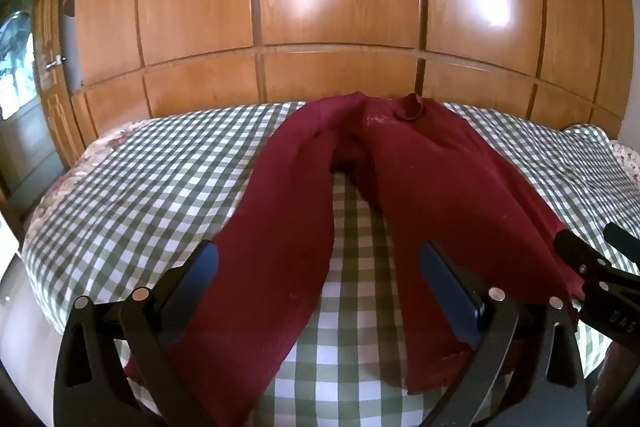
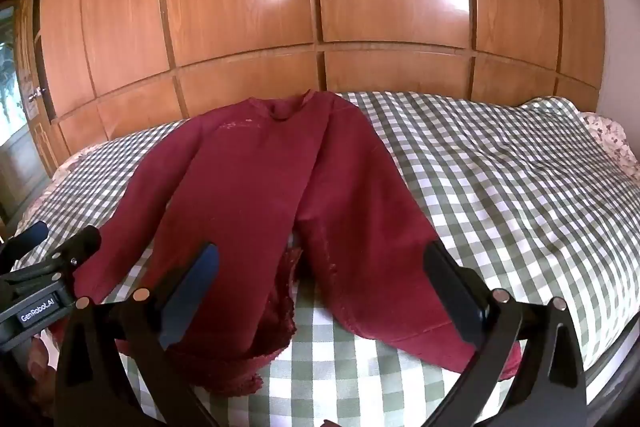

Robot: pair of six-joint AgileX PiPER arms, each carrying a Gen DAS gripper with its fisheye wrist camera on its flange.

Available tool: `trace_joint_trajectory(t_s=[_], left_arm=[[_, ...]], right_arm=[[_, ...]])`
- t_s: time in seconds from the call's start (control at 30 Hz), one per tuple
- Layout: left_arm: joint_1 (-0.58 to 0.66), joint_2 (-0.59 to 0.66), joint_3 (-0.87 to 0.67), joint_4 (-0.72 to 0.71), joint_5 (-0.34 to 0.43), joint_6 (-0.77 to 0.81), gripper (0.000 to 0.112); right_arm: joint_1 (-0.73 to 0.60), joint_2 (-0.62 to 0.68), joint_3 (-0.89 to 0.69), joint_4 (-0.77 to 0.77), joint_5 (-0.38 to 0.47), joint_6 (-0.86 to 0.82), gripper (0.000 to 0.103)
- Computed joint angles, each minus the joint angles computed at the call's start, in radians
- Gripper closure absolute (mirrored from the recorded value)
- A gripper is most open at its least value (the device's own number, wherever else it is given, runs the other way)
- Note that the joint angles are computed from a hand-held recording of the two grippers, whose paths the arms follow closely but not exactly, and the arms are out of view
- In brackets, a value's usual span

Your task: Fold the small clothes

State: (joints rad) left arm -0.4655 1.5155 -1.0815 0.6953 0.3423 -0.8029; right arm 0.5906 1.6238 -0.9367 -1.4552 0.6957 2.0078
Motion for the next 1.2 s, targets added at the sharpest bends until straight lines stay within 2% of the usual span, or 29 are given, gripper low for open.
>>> trace_joint_trajectory(t_s=[0.27,0.7,1.2], left_arm=[[-0.002,-0.003,-0.014,-0.032,0.014,0.034,0.013],[-0.026,0.009,-0.014,0.020,0.023,-0.028,0.013],[-0.022,0.004,0.002,0.014,0.007,-0.020,0.013]], right_arm=[[-0.001,0.001,0.001,0.001,-0.002,-0.006,0.002],[-0.012,0.002,0.013,-0.004,-0.017,0.013,0.002],[-0.012,0.004,0.012,-0.001,-0.017,0.010,0.002]])
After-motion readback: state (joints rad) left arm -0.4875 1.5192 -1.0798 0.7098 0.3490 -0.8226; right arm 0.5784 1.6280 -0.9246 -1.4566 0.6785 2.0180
